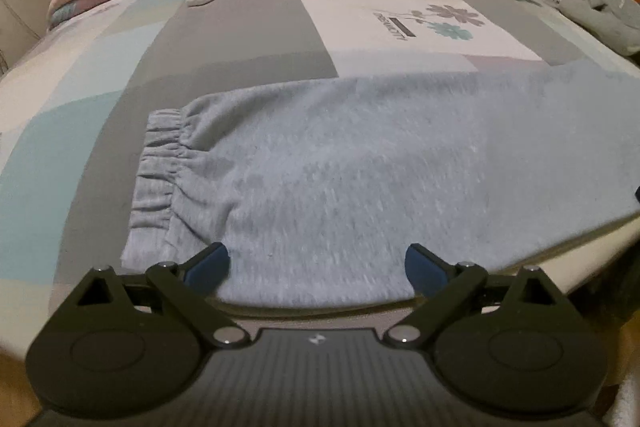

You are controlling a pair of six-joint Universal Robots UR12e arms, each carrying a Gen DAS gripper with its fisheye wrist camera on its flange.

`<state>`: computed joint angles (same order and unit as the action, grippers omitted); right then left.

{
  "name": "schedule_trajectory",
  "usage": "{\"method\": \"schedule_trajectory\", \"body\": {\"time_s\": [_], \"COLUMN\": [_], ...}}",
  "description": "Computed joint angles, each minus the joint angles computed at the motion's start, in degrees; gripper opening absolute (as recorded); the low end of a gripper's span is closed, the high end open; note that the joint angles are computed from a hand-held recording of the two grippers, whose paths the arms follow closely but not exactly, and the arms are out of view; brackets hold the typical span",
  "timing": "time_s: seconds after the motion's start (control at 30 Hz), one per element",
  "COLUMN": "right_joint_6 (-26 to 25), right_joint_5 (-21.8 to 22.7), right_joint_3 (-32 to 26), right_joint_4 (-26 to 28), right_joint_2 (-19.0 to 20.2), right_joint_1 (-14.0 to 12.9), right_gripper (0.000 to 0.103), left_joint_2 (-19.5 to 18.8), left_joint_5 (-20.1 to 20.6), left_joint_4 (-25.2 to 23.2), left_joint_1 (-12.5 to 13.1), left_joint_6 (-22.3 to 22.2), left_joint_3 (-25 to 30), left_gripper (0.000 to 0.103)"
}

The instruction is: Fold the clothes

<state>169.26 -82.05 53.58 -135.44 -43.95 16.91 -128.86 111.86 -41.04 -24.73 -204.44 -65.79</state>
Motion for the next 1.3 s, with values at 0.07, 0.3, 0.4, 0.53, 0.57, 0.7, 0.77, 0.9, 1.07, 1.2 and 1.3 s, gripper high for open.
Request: {"method": "schedule_trajectory", "body": {"time_s": [0.07,0.3,0.4,0.53,0.57,0.7,0.77,0.9,1.07,1.2,1.3], "right_joint_6": [0.03,0.45,0.6,0.78,0.82,0.94,0.86,0.78,0.8,0.78,0.79], "right_joint_5": [-0.41,-1.22,-1.34,-1.0,-0.92,-0.7,-0.6,-0.32,-0.27,-0.22,-0.25], "right_joint_3": [-0.3,-0.27,-0.38,-0.05,0.04,0.42,0.54,0.61,0.7,0.84,0.92], "right_joint_4": [0.33,0.51,0.59,0.01,-0.17,-0.93,-1.15,-1.57,-1.87,-2.09,-2.21], "right_joint_2": [0.12,0.04,0.11,0.06,0.05,0.0,-0.01,0.04,0.04,-0.03,-0.06], "right_joint_1": [0.11,0.3,0.34,0.24,0.22,0.16,0.12,0.03,0.03,0.02,0.03], "right_gripper": [0.103,0.103,0.103,0.103,0.103,0.103,0.103,0.103,0.103,0.103,0.103], "left_joint_2": [-0.34,-4.91,-6.37,-6.46,-6.61,-7.79,-7.7,-6.02,-2.19,-0.09,-0.2], "left_joint_5": [0.72,-2.71,-7.52,-20.54,-24.22,-35.53,-38.39,-38.26,-31.78,-25.94,-23.68], "left_joint_4": [1.01,2.89,3.29,8.28,8.76,8.67,10.06,12.56,11.94,9.05,6.66], "left_joint_1": [-0.25,0.02,0.6,2.37,2.88,4.76,5.56,6.57,7.12,7.32,7.15], "left_joint_6": [2.21,7.48,6.67,4.29,3.46,0.2,-2.64,-7.46,-9.72,-11.34,-10.78], "left_joint_3": [0.84,8.4,10.46,9.47,9.48,10.05,9.19,6.0,0.61,-1.49,-0.07], "left_gripper": [0.095,0.095,0.095,0.095,0.095,0.095,0.096,0.096,0.096,0.096,0.096]}}
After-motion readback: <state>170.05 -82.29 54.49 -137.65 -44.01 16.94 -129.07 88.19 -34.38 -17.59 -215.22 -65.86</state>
